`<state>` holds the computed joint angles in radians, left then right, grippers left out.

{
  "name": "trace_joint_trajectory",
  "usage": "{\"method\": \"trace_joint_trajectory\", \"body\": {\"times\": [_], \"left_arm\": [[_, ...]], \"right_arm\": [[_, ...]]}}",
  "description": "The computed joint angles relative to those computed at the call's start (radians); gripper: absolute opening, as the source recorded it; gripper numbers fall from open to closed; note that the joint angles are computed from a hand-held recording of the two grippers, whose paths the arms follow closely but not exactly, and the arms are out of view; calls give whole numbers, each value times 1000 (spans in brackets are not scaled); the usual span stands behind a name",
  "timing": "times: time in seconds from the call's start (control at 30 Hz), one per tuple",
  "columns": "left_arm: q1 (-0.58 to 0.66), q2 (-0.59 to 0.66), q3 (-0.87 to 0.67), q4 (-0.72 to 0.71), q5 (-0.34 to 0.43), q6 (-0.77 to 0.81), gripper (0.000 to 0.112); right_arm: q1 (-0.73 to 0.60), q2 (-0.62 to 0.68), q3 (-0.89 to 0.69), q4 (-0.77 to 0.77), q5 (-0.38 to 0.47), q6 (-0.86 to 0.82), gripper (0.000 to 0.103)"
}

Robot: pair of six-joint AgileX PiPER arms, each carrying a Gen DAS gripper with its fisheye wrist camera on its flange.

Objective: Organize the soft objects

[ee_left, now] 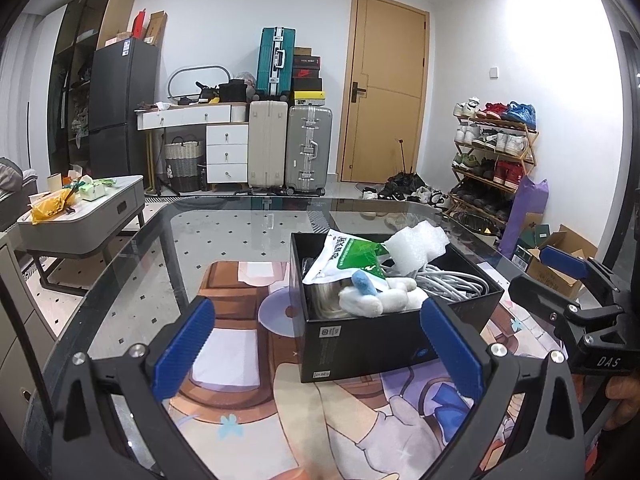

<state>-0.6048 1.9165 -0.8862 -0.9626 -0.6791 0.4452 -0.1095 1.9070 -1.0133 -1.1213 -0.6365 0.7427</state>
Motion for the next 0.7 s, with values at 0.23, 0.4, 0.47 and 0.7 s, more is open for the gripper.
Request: {"method": "trace_joint_trajectory", "body": {"times": [0.23, 0.4, 0.47, 0.7], "left_arm": [[-4, -3, 8, 0, -15, -8, 103], [-7, -4, 9, -7, -16, -3, 103], [-7, -4, 9, -7, -16, -3, 103], [-8, -5, 10, -9, -18, -2, 103]], "right_arm": [[-2, -1, 2, 0, 0, -2, 102], [-2, -3, 3, -1, 0, 1, 102], [-2, -3, 3, -1, 0, 0, 102], [-2, -2, 4, 1, -1, -2, 102]]}}
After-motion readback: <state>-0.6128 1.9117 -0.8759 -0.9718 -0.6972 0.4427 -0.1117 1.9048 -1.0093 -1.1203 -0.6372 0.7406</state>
